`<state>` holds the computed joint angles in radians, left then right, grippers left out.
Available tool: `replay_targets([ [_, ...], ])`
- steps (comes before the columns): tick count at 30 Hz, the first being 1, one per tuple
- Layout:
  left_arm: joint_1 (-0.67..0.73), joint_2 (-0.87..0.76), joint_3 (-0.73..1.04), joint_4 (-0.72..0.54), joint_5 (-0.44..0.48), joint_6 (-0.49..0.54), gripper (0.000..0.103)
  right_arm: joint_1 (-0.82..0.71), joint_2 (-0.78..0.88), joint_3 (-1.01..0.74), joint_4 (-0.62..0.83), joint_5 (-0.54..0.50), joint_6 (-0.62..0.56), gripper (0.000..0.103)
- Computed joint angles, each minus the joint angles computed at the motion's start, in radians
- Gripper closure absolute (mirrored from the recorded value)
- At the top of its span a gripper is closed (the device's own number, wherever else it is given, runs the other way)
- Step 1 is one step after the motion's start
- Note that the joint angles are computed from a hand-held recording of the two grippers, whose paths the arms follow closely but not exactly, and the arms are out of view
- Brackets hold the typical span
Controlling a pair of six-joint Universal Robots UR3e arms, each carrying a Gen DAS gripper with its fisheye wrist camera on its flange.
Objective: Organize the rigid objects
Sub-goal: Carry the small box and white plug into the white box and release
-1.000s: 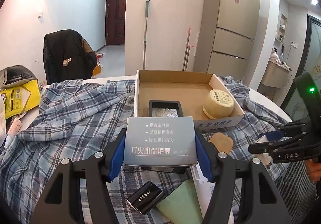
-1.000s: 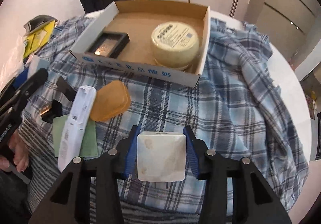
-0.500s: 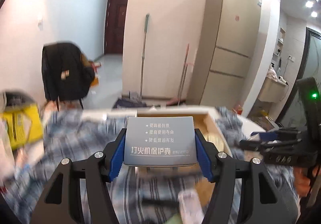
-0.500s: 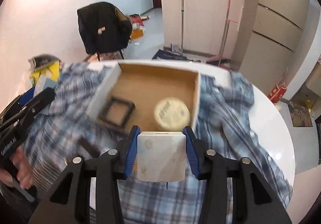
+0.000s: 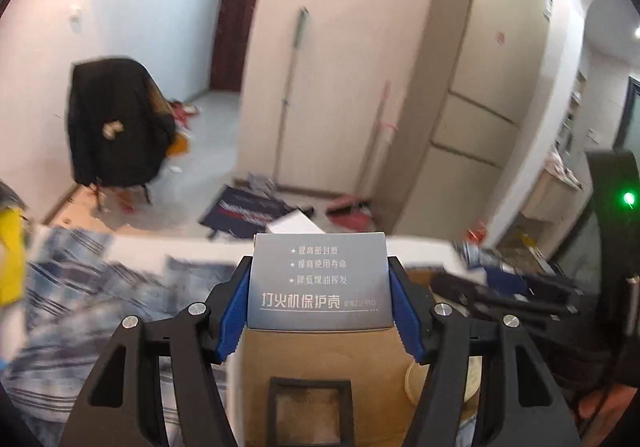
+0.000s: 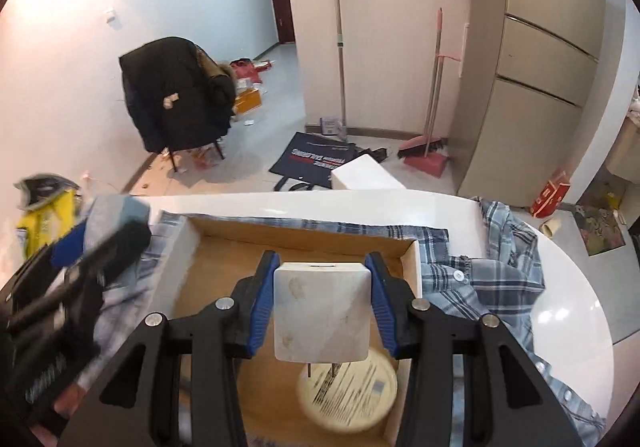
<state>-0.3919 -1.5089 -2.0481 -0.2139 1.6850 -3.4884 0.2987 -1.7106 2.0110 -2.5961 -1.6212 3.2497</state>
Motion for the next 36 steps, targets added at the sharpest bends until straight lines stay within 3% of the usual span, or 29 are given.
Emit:
replay_targets([
  [4,0.0,-0.103,0.005,0.007,0.022,0.017,0.038,-0.066,0.063,0.092,-0.124,0.066,-0.003,0.06],
  [10,0.015,-0.188,0.062,-0.088,0.015,0.007,0.038,-0.134,0.082,0.094,-0.084,0.125,-0.008,0.06],
  [14,0.033,-0.202,0.056,-0.121,-0.049,0.011,0.038,-0.185,0.09,0.096,-0.038,0.18,-0.028,0.06],
  [17,0.001,-0.223,0.079,-0.13,0.005,0.002,0.038,-0.22,0.1,0.103,-0.025,0.218,-0.048,0.06],
  [23,-0.031,-0.256,0.131,-0.173,0.026,-0.003,0.038,-0.218,0.092,0.11,-0.031,0.228,-0.069,0.059],
  [25,-0.057,-0.27,0.154,-0.183,0.084,-0.032,0.038,-0.223,0.081,0.111,-0.025,0.235,-0.08,0.057],
  [26,-0.068,-0.273,0.165,-0.184,0.104,-0.037,0.038,-0.229,0.069,0.115,-0.026,0.244,-0.083,0.051],
  [32,-0.095,-0.16,0.119,-0.117,0.149,-0.051,0.036,-0.259,-0.088,0.119,0.043,0.269,-0.068,0.048],
  [36,-0.111,-0.026,0.082,-0.082,0.185,-0.056,0.02,-0.233,-0.224,0.097,0.132,0.242,-0.084,0.048],
])
